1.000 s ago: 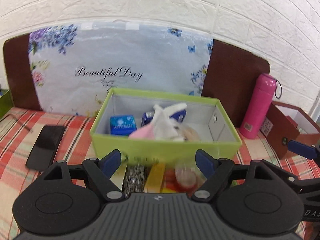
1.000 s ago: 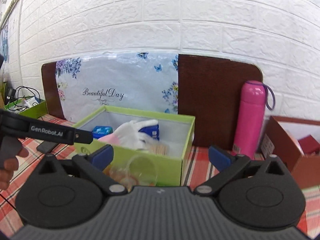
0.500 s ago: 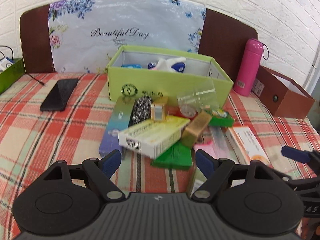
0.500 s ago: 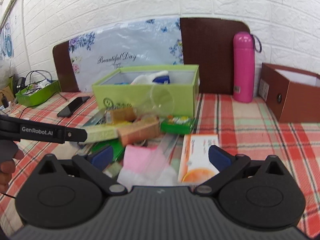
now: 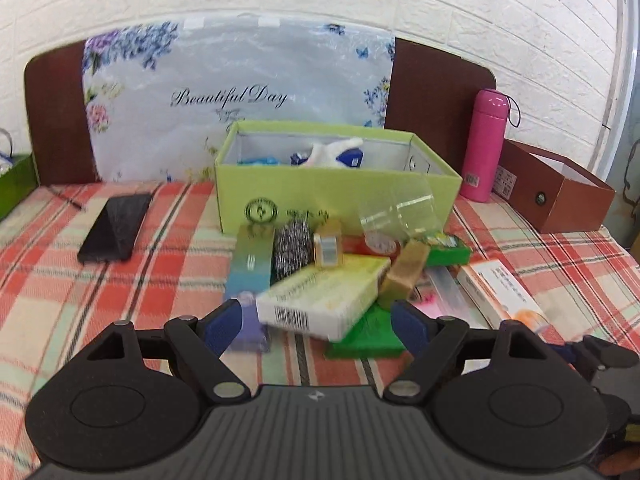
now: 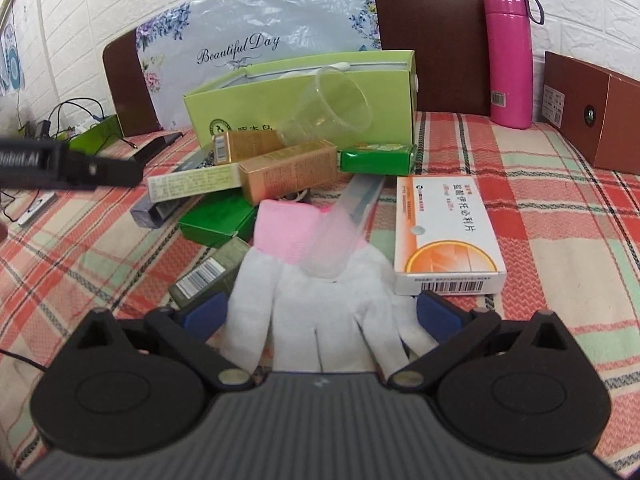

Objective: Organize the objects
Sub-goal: 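Return both tools to the pile and reach for the next items, then grasp the yellow medicine box with left tool while right tool grasps second glove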

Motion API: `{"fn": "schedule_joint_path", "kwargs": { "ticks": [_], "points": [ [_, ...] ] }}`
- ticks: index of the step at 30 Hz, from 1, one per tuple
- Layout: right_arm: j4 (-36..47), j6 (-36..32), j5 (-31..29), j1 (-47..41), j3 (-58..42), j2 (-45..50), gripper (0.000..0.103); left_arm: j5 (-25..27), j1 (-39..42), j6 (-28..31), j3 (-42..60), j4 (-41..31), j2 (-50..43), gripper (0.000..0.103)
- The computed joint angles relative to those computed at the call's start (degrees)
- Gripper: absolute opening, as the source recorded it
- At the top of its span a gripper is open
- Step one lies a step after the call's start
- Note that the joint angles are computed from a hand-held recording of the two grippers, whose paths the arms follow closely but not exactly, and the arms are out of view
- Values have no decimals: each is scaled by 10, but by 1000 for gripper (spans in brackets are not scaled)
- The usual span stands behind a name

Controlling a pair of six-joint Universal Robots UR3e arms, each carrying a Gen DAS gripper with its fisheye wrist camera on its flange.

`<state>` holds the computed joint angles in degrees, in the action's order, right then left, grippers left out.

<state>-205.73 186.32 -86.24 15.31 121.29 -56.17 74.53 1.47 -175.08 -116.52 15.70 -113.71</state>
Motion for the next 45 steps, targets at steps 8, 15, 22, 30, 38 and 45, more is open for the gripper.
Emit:
{"fn": "schedule_joint_path", "kwargs": {
  "ticks": [8, 15, 22, 30, 38, 45],
  "points": [
    [16, 10, -29, 9, 9, -17, 32, -14, -9, 45, 156, -117, -77, 85],
    [20, 18, 16, -16, 46, -56, 12, 9, -28, 81, 256, -239, -131, 85],
    [30, -1, 63, -22, 84, -126, 10, -39, 2, 37, 117, -172, -51, 75],
    [96, -49, 95, -31, 130, -191, 10, -73, 40, 76, -112, -120, 95, 74],
    [82, -17, 16, 15, 113, -152, 60, -9, 3, 36, -141, -80, 74, 79],
    [78, -25, -31, 57, 71, -109, 60, 37, -28, 41, -108, -73, 34, 79]
  ]
}}
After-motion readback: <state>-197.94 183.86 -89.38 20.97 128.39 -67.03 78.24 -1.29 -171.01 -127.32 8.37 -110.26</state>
